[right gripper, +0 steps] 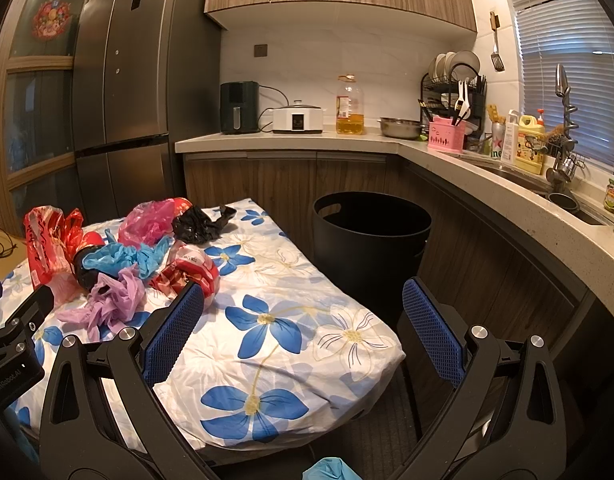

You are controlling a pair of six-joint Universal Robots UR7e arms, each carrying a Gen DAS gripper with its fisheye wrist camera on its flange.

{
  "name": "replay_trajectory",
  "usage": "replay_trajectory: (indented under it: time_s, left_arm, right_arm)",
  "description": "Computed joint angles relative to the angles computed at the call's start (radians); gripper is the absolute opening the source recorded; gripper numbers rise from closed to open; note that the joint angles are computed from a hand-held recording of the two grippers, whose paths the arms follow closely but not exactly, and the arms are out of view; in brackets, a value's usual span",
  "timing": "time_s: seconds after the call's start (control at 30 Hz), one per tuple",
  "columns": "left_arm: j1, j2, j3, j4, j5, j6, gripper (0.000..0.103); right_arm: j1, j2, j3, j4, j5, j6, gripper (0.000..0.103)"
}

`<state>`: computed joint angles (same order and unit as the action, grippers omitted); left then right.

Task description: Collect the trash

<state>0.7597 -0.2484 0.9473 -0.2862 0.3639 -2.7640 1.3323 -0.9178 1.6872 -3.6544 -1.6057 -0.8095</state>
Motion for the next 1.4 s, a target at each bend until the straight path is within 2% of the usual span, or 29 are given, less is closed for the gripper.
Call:
replay_trajectory:
  time_s: [1.4]
  left_arm:
    - [-0.002,0.011,-0.019,0.01,-0.001,-0.006,0.098]
  right_arm:
    - [0.001,0.002,-0.021,0.022,-0.001,-0.001,0.098]
